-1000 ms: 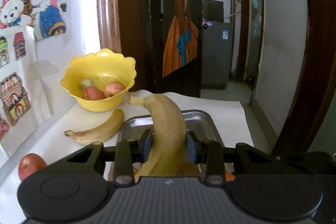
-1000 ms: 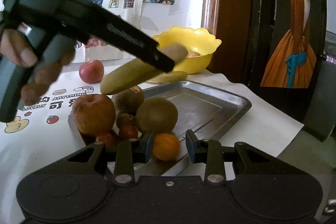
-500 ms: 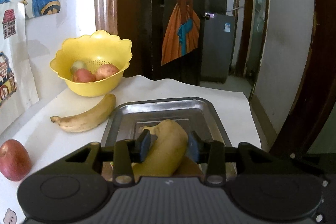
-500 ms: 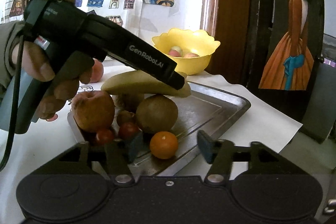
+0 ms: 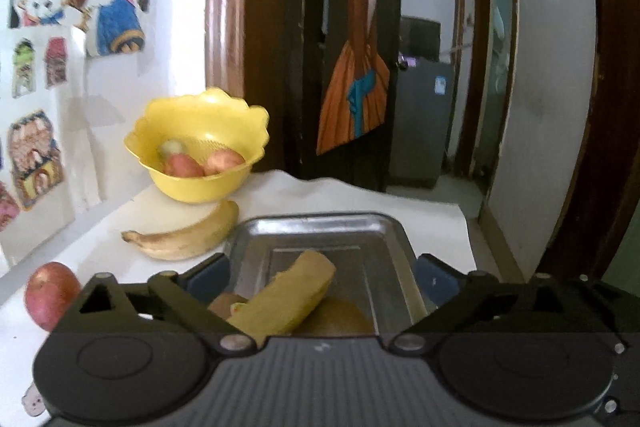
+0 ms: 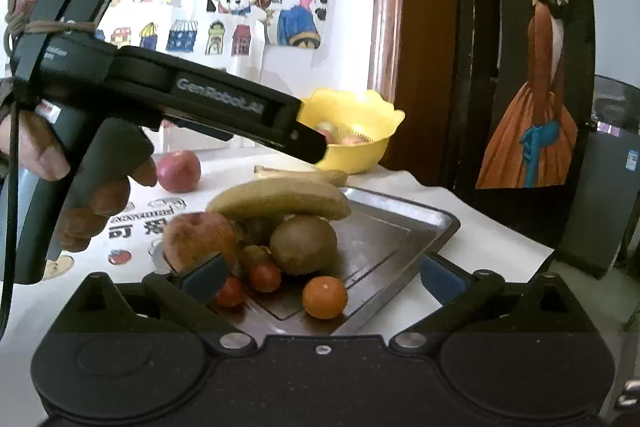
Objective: Organize fruits
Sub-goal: 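Lower the held banana into the metal tray and open the left tool, then withdraw both tools from the tray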
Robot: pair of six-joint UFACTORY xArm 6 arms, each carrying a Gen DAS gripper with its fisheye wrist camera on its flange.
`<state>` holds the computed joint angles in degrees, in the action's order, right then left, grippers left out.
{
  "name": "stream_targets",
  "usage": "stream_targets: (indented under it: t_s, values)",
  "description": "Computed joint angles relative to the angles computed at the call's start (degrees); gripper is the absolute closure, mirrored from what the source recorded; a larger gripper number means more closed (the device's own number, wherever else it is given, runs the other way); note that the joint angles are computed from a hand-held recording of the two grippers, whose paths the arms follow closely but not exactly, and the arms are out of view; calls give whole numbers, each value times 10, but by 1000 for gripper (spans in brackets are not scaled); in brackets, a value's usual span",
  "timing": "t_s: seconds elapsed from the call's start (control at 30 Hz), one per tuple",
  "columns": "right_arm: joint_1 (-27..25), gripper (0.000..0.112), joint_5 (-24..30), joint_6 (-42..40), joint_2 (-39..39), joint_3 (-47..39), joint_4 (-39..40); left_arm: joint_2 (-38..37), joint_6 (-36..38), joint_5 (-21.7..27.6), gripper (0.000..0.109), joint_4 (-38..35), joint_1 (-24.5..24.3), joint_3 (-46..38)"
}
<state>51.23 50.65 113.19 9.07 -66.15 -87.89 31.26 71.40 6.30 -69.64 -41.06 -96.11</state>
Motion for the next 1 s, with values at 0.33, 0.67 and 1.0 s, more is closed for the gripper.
stream_targets:
  t_s: [0.33,0.67,1.0]
  values:
    - [91,10,135,-20,12,-48,40,-111,255,-2,6,-301,22,83]
    - [181,10,278,-37,73,-158,96,-225,327,33,6,-398,79,211]
    - [209,10,292,-30,166,-298,176,-321,330,70,6,-383,145,335]
